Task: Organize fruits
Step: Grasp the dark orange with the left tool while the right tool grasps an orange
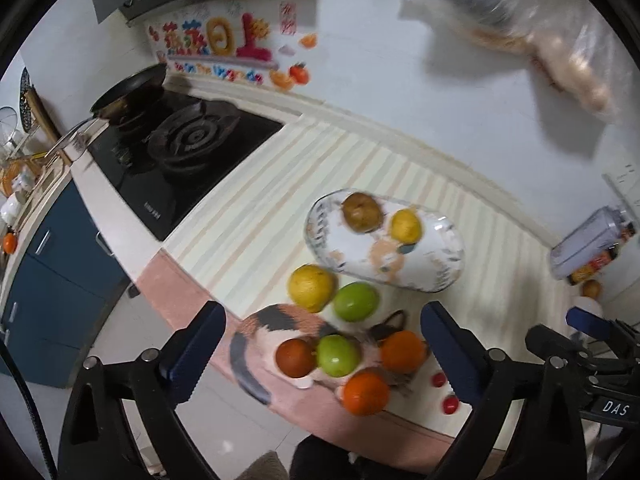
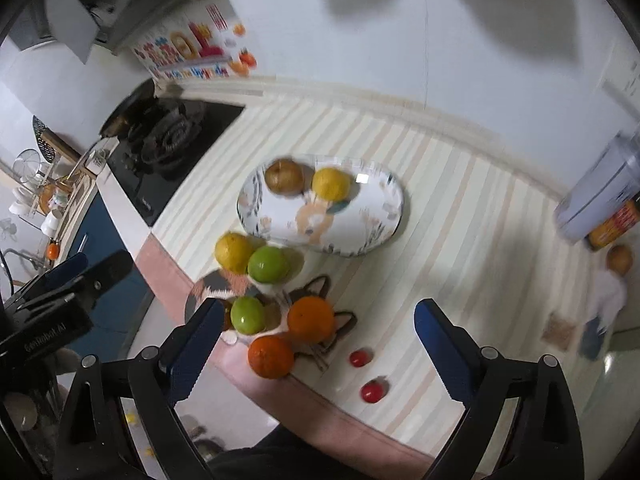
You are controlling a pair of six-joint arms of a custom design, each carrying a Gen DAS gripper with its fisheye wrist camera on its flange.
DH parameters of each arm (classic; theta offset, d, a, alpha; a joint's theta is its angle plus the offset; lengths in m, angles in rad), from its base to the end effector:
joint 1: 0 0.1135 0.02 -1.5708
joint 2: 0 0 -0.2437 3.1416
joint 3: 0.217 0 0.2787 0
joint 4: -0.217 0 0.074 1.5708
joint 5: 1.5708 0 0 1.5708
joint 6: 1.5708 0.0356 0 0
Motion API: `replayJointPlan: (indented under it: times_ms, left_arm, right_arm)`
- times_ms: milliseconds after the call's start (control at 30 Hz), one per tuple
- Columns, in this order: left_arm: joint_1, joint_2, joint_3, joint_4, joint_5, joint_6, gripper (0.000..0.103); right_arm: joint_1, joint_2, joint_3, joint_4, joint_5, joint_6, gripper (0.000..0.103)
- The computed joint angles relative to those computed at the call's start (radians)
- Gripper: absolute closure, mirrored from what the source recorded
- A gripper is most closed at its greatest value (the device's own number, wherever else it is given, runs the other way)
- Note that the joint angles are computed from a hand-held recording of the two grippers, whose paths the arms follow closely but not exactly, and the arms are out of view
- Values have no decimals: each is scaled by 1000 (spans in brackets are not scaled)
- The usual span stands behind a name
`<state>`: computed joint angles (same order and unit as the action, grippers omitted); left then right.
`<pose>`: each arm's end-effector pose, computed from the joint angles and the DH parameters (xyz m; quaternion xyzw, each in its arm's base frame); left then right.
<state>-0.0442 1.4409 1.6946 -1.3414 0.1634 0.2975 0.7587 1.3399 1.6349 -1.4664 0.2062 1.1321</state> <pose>0.2870 -0.0185 0.3849 0.1838 0.9503 -0.0485 0.2465 0.1861 0.1664 0.3870 0.2010 0.9542 0.1009 0.1973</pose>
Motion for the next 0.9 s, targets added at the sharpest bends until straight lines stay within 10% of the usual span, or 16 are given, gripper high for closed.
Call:
replayJointPlan:
  times_ms: [333,533,800,900]
  left_arm:
    - [76,170,-138,74,-110,30,3]
    - [160,428,-37,-51,25,-80,6]
    - [170,585,-19,-93,113,-182,20]
    - [162,560,-56,-65,127,-185,48]
  right_arm:
    - [-159,-6,-492,448,-334,10,11]
    - [-205,73,-623,638,-450,68,18]
    - [-215,160,-652,763,-510,107,18]
    - [-213,206,-622,773,-518,100,30]
